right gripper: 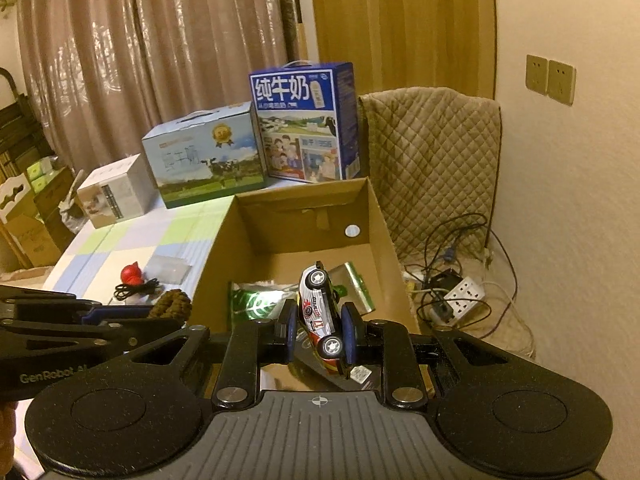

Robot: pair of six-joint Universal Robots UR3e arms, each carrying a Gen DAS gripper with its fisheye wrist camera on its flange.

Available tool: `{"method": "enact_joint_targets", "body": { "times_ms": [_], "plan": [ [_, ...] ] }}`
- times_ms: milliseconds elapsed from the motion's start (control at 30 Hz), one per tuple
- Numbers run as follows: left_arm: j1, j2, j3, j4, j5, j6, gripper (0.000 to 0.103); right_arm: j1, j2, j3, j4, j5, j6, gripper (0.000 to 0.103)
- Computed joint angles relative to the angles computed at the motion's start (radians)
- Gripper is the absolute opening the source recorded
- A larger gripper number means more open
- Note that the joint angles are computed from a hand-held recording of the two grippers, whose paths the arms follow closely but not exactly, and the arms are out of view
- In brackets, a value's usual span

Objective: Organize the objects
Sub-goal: 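Carry the fuzzy ring and toy car with both grippers over the cardboard box, then open the left gripper to drop the ring while the right releases the toy car, then move both grippers back over the table toward the glass holder and cable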

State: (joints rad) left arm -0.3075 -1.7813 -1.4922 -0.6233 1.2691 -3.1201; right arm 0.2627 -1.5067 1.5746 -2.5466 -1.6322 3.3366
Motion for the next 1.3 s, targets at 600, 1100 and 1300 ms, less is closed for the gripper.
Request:
{"method": "enact_joint_targets", "body": {
  "times_ms": [600,1100,1300],
  "plan": [
    [0.027,-0.078,0.009,0.043,0.025,-0.015,0.041,-0.049,0.059,0.011,-0.048,0.088,-0.003,0.02],
    [0.07,0.009,-0.099,0.082,0.013,-0.011,0.041,-0.052,0.074,0.007,-0.15,0.138,0.079,0.062],
    [0.109,0.08,-0.177,0.089,-0.003,-0.003,0.041,-0.023,0.046,0.006,-0.122,0.109,0.086,0.062]
  ]
}}
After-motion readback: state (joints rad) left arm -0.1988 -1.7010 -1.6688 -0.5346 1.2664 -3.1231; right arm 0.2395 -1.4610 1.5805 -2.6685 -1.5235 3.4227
